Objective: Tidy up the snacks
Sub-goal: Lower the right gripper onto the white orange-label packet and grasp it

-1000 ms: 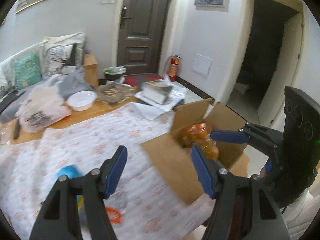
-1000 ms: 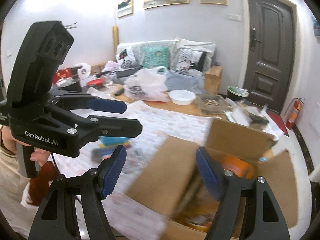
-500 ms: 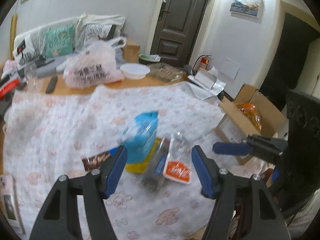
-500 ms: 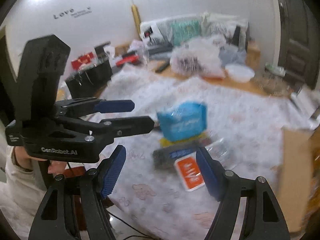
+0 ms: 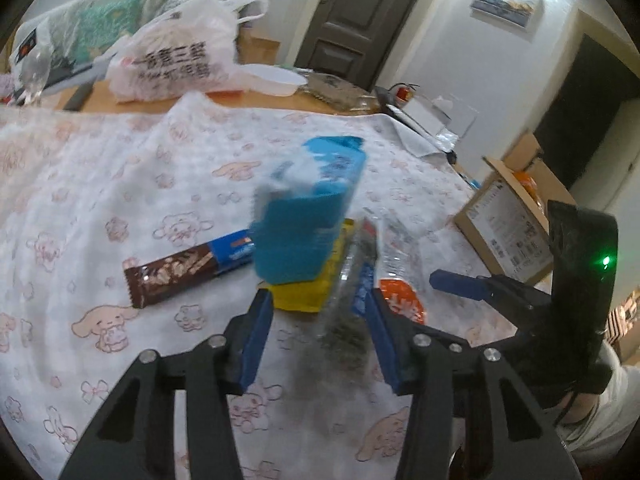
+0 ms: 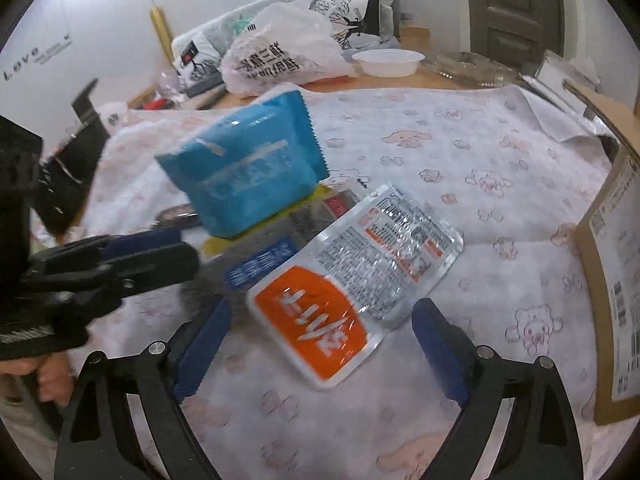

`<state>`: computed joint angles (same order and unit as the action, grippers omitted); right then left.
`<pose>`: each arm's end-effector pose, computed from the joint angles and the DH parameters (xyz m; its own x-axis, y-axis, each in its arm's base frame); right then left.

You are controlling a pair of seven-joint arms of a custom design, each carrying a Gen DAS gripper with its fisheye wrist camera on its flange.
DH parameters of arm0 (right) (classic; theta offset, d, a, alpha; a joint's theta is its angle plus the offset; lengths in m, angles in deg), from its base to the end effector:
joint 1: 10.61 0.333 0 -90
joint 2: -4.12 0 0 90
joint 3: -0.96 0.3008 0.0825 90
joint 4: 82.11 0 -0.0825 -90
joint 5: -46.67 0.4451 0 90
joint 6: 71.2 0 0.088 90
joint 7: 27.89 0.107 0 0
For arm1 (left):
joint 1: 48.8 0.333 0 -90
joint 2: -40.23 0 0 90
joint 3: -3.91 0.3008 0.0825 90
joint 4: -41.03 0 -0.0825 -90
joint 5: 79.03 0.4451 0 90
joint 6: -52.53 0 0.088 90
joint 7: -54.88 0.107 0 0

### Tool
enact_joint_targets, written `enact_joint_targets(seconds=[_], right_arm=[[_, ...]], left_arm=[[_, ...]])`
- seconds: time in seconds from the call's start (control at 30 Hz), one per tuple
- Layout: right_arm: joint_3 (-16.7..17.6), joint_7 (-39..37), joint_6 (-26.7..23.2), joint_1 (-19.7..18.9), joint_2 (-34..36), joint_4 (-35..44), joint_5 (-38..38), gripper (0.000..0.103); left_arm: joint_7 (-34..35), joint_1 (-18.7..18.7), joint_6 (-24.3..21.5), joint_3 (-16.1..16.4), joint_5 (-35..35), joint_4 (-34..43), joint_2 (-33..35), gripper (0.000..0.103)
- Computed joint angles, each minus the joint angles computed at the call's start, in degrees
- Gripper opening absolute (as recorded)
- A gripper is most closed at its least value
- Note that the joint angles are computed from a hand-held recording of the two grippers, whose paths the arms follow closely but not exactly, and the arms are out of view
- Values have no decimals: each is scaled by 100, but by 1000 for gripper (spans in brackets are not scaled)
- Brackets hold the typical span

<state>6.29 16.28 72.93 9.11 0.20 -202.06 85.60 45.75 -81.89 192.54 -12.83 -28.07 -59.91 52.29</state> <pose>0.5683 0.2604 0.4627 0.7322 -0.6605 -0.1659 -0.5988 -0.5083 -0.6190 0.4691 -0.5352 0.4629 0.1742 -0.9242 0.3400 -0.6849 -0.3618 -0.6324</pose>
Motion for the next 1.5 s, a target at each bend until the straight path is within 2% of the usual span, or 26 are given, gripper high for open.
enact_joint_targets(seconds=[0.2, 0.27, 0.37, 0.47, 0.53, 0.73, 0.9, 0.97, 1.1, 1.17, 1.23, 1.5], right_arm=[[56, 143, 397, 49, 159, 88, -78, 90], [59, 201, 487, 50, 211, 115, -100, 95], [67, 128, 707, 58, 179, 22, -129, 95], [64, 239, 873, 29, 87, -120, -572, 95], [70, 674, 877, -31, 106, -150, -1178, 95], [-17, 560, 838, -109, -34, -324, -1196, 94], [-16, 912, 1031, -253, -176, -503, -1722, 94], [-51, 888, 893, -266, -171, -451, -1645, 94], [-104, 417, 548, -181, -122, -281, -916, 95], [-41, 570, 361, -182, 9, -130, -1170, 96], [17, 705, 497, -160, 93, -78, -1435, 97], [51, 1129, 223, -63, 481, 413, -1893, 103]], left_arm=[[-120, 68, 38, -21, -110, -176, -125, 45], [-124, 62, 70, -26, -57, -156, -111, 45], [-79, 64, 22, -40, -114, -150, -98, 45], [-39, 77, 96, -45, -192, -149, -66, 45], [23, 76, 210, -41, -188, -113, -22, 45], [541, 15, 294, -39, -430, 250, 308, 45], [760, -54, 443, 31, -522, 391, 438, 45], [798, -79, 422, 54, -546, 429, 463, 45], [631, -122, 432, 128, -426, 375, 396, 45], [528, -116, 426, 141, -366, 315, 340, 45], [466, -90, 421, 135, -359, 266, 303, 45], [543, -40, 532, 110, -433, 281, 338, 45]])
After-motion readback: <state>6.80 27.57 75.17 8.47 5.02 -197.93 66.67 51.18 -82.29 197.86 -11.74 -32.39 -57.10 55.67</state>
